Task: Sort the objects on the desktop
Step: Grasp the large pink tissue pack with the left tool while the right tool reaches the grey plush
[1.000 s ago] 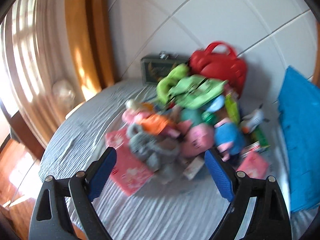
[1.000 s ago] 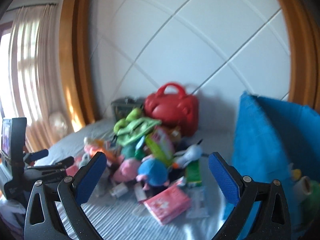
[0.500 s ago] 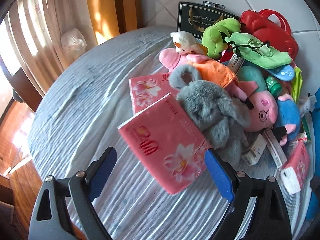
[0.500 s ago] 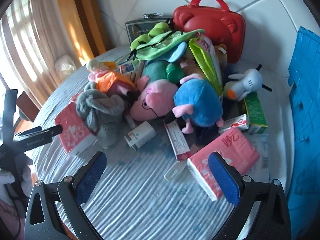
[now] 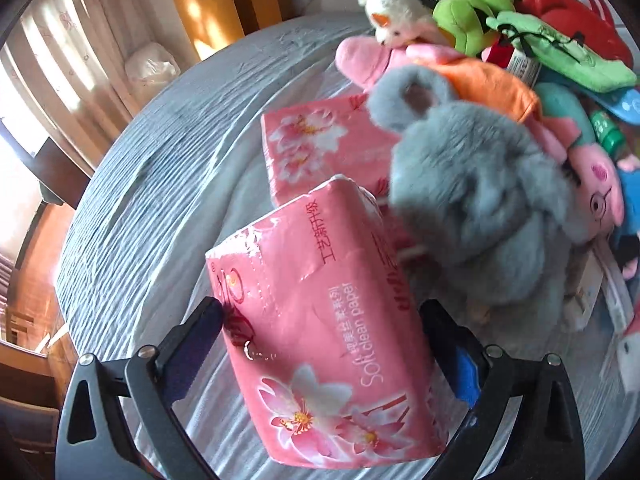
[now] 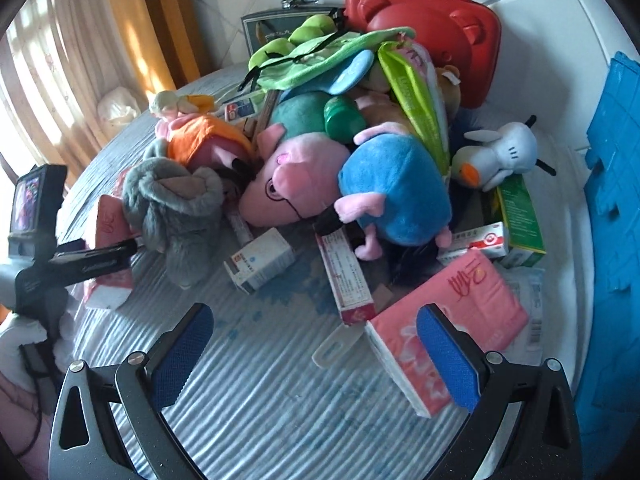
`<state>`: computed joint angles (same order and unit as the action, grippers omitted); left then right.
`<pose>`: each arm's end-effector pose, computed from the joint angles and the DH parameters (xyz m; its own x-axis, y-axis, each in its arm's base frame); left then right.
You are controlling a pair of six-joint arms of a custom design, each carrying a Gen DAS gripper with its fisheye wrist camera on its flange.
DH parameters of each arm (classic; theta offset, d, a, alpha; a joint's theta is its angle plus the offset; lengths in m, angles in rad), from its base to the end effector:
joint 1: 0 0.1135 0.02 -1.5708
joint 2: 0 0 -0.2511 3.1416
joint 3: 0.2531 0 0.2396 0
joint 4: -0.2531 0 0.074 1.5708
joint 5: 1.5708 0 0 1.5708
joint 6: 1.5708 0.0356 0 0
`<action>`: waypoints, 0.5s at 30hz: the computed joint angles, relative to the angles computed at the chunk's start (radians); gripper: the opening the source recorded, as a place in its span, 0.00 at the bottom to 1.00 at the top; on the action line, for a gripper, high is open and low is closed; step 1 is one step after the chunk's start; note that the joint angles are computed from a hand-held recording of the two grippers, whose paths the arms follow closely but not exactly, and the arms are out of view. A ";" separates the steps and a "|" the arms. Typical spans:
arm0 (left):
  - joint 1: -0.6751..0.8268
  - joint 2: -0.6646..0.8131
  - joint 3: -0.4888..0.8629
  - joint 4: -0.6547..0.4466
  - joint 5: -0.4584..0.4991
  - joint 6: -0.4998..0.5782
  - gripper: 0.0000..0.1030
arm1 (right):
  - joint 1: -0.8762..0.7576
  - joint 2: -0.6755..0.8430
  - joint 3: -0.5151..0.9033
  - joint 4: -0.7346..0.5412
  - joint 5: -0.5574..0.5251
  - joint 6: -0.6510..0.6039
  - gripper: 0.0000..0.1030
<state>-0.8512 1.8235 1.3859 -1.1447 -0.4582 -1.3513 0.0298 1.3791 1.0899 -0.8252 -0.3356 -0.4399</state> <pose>0.2208 -0.2281 0.2067 -0.8051 -0.4094 -0.4292 -0.4956 0.8619 0.1075 0.2586 0.0194 0.2548 -0.7381 -0.4243 -0.5247 -0.5388 0.8386 0.0798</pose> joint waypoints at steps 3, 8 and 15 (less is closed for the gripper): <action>0.001 -0.103 -0.128 0.066 0.032 0.029 0.96 | 0.053 0.033 0.003 0.018 0.006 0.033 1.00; -0.001 -0.184 -0.194 0.064 0.025 0.046 0.96 | 0.158 0.078 0.025 0.043 0.009 0.097 1.00; 0.048 -0.253 -0.297 0.116 0.042 0.098 0.95 | 0.349 0.142 0.059 0.094 0.068 0.170 1.00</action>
